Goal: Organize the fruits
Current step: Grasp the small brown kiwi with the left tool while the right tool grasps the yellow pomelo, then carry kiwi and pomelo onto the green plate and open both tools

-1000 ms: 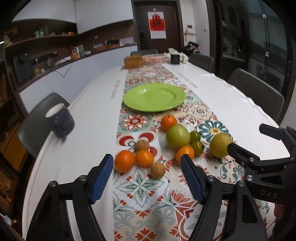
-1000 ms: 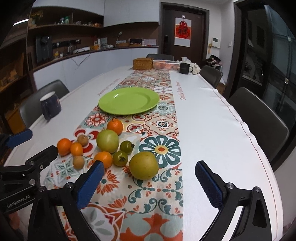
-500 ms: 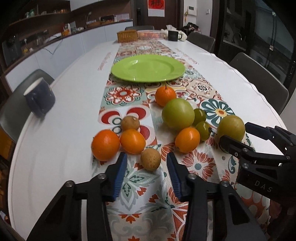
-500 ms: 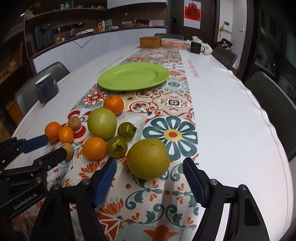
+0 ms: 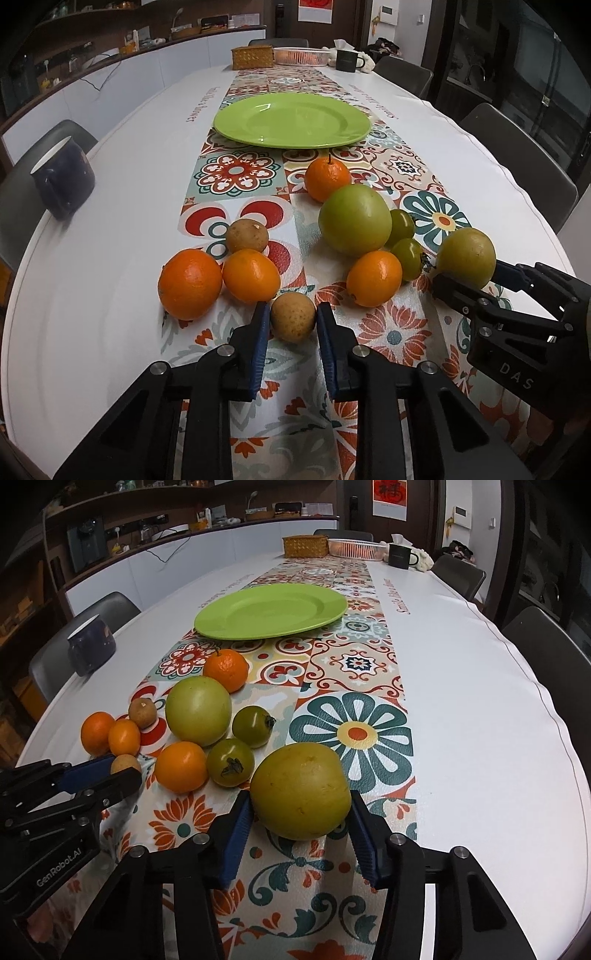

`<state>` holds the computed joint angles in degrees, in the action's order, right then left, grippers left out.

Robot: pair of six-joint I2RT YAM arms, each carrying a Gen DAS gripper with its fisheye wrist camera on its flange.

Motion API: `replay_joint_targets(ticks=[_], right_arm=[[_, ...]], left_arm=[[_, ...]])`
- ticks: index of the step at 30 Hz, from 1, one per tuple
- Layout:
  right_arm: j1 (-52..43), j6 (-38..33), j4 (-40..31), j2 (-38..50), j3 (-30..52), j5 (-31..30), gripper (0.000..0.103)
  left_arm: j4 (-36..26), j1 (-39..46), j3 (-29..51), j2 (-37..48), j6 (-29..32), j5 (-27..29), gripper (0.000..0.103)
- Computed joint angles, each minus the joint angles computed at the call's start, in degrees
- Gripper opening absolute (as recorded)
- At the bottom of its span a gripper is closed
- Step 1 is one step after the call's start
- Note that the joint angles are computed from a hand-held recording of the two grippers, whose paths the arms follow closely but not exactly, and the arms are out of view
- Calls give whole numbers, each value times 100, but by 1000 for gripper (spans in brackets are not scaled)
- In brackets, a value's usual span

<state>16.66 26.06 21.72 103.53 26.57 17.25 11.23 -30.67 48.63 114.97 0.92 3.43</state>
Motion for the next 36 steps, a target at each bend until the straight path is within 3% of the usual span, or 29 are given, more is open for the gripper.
replay_joint_targets(ticks=[11, 23, 30, 36], right_arm=[[59, 77, -7, -121, -81, 23, 50], [331, -31, -305, -1235, -308, 338, 50], [212, -354, -433, -1645, -45, 248, 50], [-103, -887, -426, -1332, 562, 40, 50]], left_arm=[[77, -44, -239, -364, 7, 30, 26], [73, 53, -389, -1035, 122, 106, 26], [-180, 145, 227, -1030, 270, 259, 26], [-594, 266, 1178, -642, 458, 527, 26]])
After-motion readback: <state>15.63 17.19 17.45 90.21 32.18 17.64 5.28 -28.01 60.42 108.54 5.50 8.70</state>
